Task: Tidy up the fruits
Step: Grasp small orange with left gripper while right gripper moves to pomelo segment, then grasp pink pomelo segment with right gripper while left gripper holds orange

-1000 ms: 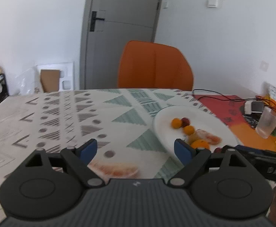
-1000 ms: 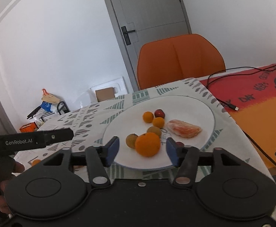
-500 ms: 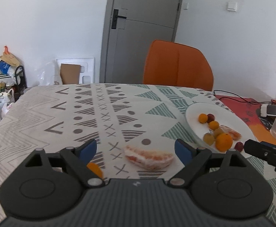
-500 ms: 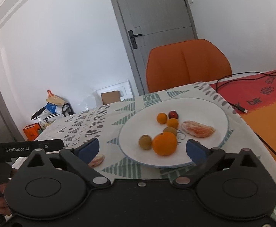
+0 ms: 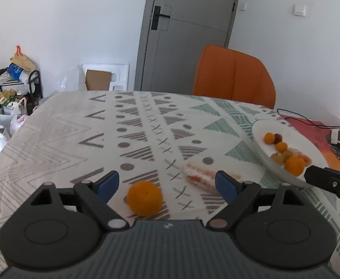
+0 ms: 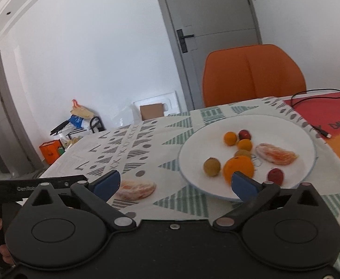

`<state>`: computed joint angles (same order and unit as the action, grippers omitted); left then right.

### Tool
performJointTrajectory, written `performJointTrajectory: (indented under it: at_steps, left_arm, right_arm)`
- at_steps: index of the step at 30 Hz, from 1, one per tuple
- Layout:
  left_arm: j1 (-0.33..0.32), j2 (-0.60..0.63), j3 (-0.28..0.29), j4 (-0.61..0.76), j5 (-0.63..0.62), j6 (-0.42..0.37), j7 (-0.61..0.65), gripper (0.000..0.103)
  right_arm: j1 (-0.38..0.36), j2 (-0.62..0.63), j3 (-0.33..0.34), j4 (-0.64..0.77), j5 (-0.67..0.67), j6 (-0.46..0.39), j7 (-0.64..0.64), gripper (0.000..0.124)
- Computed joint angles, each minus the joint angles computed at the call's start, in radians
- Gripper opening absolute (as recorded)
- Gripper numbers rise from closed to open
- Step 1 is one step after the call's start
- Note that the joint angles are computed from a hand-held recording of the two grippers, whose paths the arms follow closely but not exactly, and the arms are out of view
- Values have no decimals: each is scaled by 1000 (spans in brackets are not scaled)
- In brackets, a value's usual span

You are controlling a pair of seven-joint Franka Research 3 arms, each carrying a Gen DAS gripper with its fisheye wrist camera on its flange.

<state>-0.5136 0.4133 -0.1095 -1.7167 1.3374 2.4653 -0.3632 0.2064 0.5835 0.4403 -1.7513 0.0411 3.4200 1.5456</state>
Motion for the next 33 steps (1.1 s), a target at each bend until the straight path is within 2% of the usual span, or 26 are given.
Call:
performJointTrajectory:
  at_steps: [7,9,10,11,12,13,16,20,29,33]
  left_arm:
    - [17,8,8,-24,-2,27,-41,87]
    - [23,11,10,-29,-3,42,-50,81]
    - [26,14,12,-30,-1,50,-55,77]
    - [32,23,7,-24,-29,46,-16,60]
    - [22,30,7,-12,-43,7,18,45]
    - [19,31,8,-8,-52,-8,39,35]
    - [34,2,25,-49,-10,74,-53,35]
    - [41,-24,22,-88,17,64,-93,35]
    - [86,-94,-2,-185,75,65,-204,35]
    - [108,-114,-14,-210,94,71,-235,35]
  right_arm:
    - [25,27,2,48,9,-60,-39,103]
    - [35,37,0,67,27,-79,-55,103]
    - [36,44,4,77,35,-89,-65,103]
    - [38,49,7,85,43,-97,-76,103]
    - [41,57,9,98,50,-110,-88,103]
    - [45,64,10,110,59,-123,-101,103]
    - [53,86,22,148,83,-165,-145,103]
    - [84,116,14,204,121,-222,-192,103]
    - [204,194,-87,384,218,-386,-225,88]
    - [266,221,-151,442,242,-407,-239,90]
